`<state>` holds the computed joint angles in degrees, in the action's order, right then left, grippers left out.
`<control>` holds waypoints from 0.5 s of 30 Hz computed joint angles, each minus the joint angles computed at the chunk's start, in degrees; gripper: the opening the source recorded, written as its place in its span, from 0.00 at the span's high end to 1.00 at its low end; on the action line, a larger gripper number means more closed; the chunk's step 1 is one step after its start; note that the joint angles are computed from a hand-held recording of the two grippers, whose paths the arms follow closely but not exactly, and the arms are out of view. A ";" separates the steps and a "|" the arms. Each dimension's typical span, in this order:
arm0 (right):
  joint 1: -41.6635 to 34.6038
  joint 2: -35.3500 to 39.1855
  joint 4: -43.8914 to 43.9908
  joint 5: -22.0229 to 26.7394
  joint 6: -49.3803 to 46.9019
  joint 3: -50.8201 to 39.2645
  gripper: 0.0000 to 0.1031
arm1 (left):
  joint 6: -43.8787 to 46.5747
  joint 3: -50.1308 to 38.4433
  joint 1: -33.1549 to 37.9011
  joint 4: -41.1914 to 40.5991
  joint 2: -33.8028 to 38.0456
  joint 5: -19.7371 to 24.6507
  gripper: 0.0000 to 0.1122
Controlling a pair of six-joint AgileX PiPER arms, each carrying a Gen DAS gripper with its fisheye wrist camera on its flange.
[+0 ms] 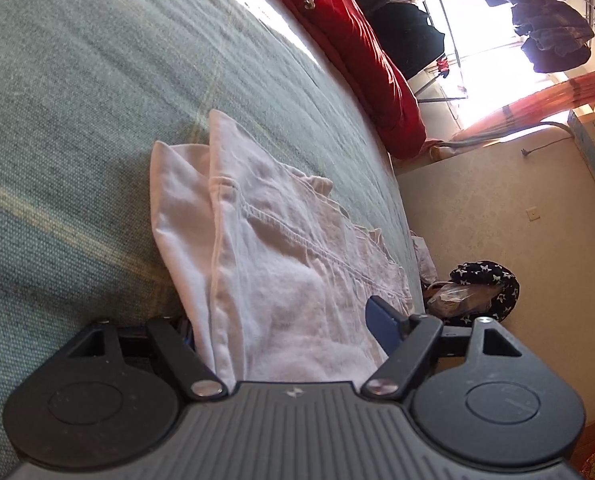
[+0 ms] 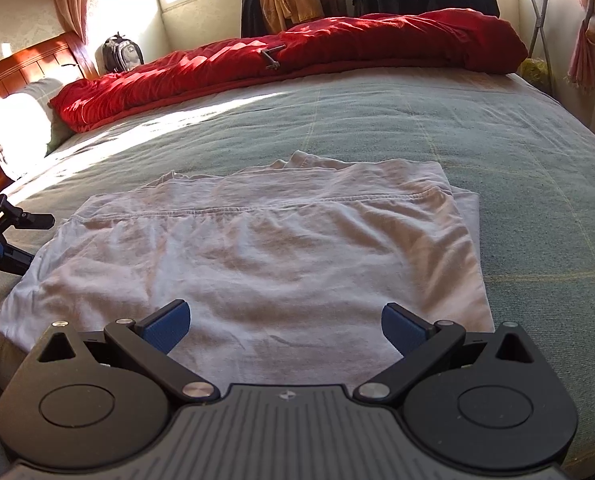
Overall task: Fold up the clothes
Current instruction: 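Close the left tool on the end of the folded shirt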
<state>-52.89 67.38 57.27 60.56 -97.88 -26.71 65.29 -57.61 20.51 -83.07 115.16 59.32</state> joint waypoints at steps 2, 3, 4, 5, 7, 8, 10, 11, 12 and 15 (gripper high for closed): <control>-0.12 -0.30 -0.14 -0.30 0.31 0.07 0.00 | 2.30 1.74 0.31 -0.38 -1.05 0.18 0.30; -0.42 -0.26 -0.28 -0.11 0.34 -0.01 0.00 | 3.83 2.90 0.83 -0.34 -1.61 0.87 0.30; -0.73 -0.21 -0.41 0.09 0.34 -0.08 0.00 | 5.30 4.01 1.35 -0.27 -2.13 1.55 0.30; -1.03 -0.16 -0.55 0.29 0.35 -0.16 0.00 | 5.89 4.67 1.70 -0.33 -2.34 2.18 0.30; -1.60 -0.05 -0.79 0.63 0.34 -0.28 0.00 | 6.50 4.47 2.58 0.72 -2.14 3.23 0.30; -1.62 0.00 -0.78 0.54 0.34 -0.25 0.00 | 6.71 4.31 2.98 1.27 -2.01 3.72 0.30; -1.02 0.16 -0.60 -0.35 0.86 -0.10 0.00 | 3.31 1.66 2.43 2.91 -0.88 3.90 0.29; -0.73 0.25 -0.52 -0.71 1.14 -0.03 0.00 | 1.44 0.35 2.15 3.89 -0.48 3.92 0.29; -0.52 0.36 -0.47 -0.78 1.47 0.04 0.00 | 0.60 -0.34 1.81 4.61 -0.38 3.64 0.30; -0.26 0.29 -0.45 -0.70 1.53 0.47 0.00 | -0.76 -0.70 1.06 6.67 -1.24 1.96 0.36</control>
